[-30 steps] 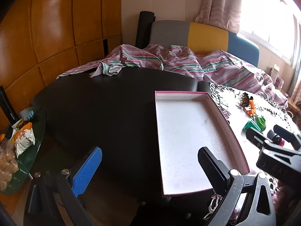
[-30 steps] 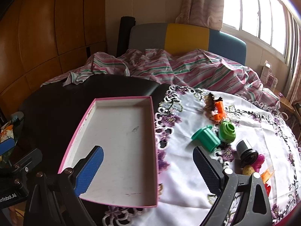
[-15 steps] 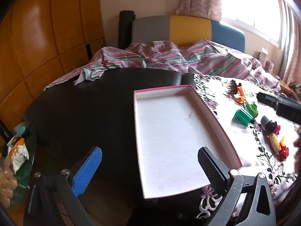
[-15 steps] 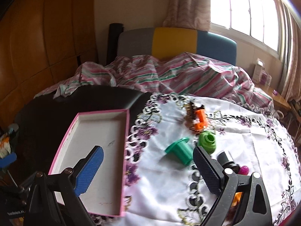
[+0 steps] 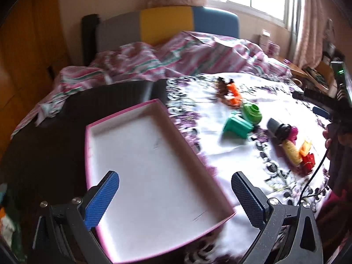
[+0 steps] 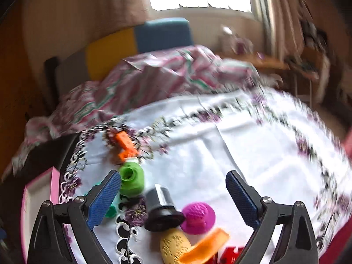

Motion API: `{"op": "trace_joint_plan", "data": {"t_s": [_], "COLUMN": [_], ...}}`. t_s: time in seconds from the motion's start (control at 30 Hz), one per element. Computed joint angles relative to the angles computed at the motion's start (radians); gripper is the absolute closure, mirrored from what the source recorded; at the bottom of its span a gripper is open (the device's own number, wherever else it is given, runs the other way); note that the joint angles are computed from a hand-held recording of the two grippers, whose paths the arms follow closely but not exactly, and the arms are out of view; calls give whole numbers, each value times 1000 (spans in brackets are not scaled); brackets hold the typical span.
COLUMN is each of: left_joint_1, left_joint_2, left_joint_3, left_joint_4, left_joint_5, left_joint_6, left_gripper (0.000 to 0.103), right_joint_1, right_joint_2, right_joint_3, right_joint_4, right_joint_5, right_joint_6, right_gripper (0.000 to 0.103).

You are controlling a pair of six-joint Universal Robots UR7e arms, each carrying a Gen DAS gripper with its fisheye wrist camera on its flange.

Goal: Organize rigid objects
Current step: 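Move the left tool toward the teal spool and the right toward the brown knob, then grasp the teal spool with the left tool while the right tool grasps the brown knob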

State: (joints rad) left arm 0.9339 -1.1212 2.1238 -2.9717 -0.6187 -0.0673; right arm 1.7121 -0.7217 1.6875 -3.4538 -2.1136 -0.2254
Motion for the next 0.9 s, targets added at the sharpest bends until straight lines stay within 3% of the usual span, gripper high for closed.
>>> {"op": "trace_joint_plan", "data": {"t_s": [0.2,0.4,0.63,0.8,0.87,0.9], "left_joint_1": [18,60,102,121,133,139], "left_joint_2": [133,276,396,456,479,482], "left_joint_3": [-149,-342,-519,-595,-628,-637], "left_joint_4": [49,160,275,313,336,358], "left_joint_5": [-47,-130,-188,-179,-188,-198], "left_joint_6": [89,204,257,282,284,272], "left_gripper": [1,0,0,1,8,29], "right_joint_1": [-19,-10,-16,-20,-19,-18], "right_joint_2": [-29,-19,-21,-23,-22,-21], "right_joint_3": [13,7,0,-2,-4,-5], "right_joint_4": [55,64,86,100,99,99], "right_joint_5": [46,39,54,62,60,57], "right_joint_6": [50,28,38,46,44,41], "right_gripper": [5,5,5,5,5,5]}}
